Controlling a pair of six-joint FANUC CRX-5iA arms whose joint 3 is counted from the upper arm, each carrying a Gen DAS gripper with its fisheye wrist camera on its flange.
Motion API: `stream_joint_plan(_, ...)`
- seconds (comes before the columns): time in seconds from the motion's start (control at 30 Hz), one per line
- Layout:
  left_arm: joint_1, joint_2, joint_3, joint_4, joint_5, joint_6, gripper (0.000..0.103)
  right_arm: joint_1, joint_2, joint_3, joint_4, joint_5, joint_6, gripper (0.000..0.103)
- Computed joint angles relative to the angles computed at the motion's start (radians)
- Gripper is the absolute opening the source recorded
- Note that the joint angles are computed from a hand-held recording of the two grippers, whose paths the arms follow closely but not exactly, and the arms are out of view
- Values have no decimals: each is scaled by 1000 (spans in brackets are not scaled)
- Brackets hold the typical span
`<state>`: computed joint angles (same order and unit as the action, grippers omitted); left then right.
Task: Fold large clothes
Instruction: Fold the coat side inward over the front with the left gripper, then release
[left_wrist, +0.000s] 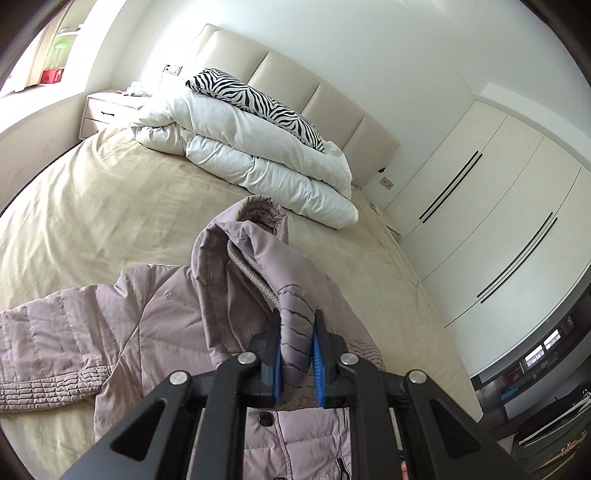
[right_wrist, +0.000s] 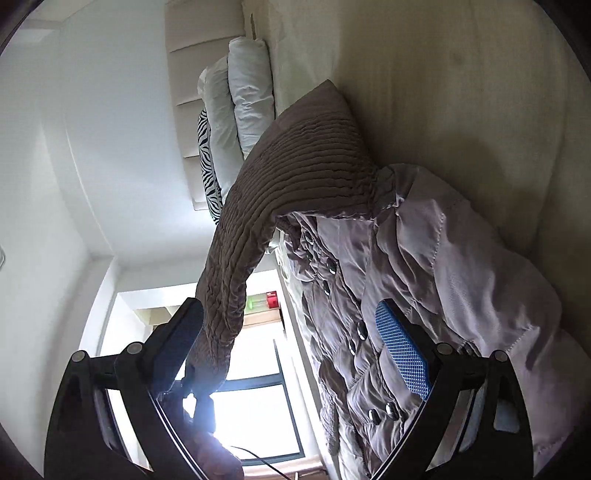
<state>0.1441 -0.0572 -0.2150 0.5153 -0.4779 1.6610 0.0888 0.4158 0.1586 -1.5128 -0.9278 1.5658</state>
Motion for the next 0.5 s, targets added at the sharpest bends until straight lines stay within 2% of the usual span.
stream_joint_plan(0.13, 35, -12, -46, 39, 15, -44, 14, 58, 71, 69, -29, 86, -26, 96)
stream_joint_plan(0.33, 62, -18, -120, 144, 44, -142, 14, 121, 172, 192, 75, 159, -131, 96)
stream_joint_plan(0.5, 83, -7, -157, 168, 52, -158, 14, 102, 165, 183, 27, 231, -79, 95)
